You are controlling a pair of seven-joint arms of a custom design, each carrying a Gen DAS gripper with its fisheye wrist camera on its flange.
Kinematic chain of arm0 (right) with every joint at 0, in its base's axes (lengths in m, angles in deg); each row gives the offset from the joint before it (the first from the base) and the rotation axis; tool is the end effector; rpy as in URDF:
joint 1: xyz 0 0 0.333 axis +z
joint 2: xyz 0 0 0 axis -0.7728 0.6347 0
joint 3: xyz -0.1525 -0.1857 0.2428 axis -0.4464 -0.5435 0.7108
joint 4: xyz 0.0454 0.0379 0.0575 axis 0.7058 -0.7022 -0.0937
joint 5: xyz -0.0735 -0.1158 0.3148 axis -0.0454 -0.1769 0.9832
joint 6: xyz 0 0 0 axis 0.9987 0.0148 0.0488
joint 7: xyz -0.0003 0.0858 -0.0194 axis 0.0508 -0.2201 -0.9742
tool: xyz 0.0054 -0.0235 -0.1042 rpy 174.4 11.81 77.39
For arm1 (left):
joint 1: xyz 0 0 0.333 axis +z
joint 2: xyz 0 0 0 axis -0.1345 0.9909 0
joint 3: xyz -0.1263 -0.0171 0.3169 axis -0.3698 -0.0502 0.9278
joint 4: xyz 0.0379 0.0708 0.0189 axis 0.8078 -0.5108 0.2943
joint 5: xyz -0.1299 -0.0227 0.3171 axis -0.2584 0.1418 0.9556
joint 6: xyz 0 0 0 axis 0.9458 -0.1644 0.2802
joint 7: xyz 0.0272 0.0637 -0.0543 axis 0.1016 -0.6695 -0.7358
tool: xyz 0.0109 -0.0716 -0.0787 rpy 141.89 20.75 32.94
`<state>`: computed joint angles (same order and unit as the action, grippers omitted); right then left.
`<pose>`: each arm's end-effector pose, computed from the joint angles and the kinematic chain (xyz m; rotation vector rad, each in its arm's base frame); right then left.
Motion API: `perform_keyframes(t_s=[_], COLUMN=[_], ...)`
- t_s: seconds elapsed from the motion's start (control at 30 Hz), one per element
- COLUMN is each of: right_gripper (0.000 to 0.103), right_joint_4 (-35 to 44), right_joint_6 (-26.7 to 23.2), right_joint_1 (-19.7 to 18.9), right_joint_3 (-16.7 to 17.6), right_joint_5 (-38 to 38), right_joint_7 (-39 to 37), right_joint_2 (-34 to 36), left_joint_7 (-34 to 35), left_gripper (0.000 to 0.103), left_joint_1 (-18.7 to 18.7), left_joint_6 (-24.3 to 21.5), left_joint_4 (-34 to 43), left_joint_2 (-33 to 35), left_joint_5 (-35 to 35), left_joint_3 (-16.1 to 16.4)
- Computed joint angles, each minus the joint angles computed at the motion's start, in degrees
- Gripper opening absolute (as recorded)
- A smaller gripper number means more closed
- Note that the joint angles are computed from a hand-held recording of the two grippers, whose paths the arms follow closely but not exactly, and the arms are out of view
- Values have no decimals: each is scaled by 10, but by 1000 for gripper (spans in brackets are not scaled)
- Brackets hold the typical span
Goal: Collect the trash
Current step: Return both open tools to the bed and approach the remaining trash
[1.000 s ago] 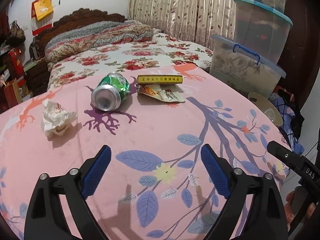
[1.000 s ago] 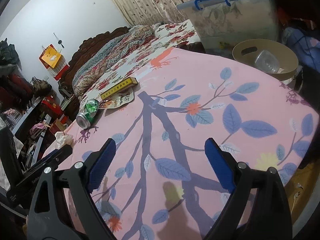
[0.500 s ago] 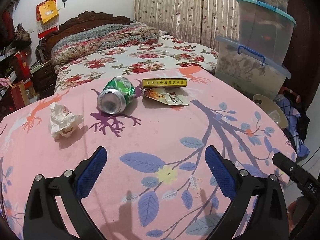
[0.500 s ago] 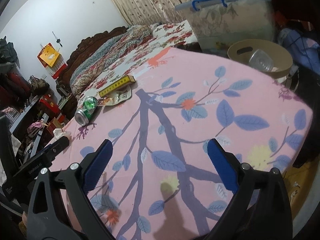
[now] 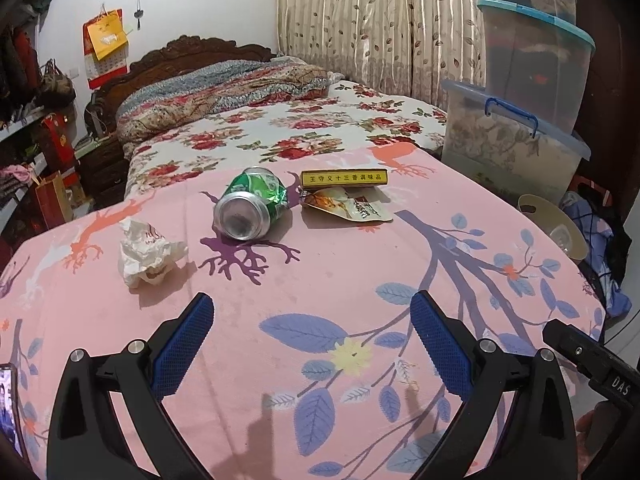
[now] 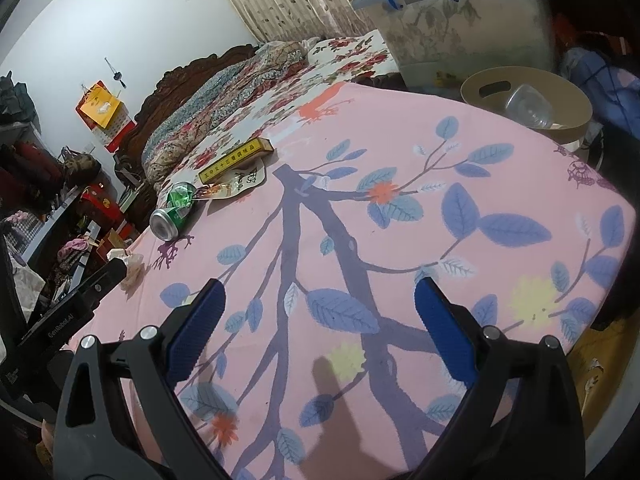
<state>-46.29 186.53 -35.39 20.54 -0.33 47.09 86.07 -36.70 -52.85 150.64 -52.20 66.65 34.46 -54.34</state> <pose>0.6898 0.2685 0.3872 -1.7598 1.4293 -0.0536 0.5491 -0.5111 0.4084 -1.9455 1.2942 -0.5739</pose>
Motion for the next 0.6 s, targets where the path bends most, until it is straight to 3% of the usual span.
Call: perform_keyframes(t_s=[0.33, 0.6], right_gripper=[95, 95], right_joint_4=[3, -3], right_joint_6=[1, 31], right_joint_1=[1, -4], right_joint_3=[2, 17], right_joint_5=[0, 16], right_joint_7=[-5, -35], right_joint_2=[3, 0], left_joint_7=[-10, -21], left_gripper=[95, 95], left_joint_1=[3, 4], left_joint_6=[14, 27], left_joint_4=[-18, -28], left_joint_2=[-8, -13], left_joint_5=[6, 14], left_joint_3=[-1, -2])
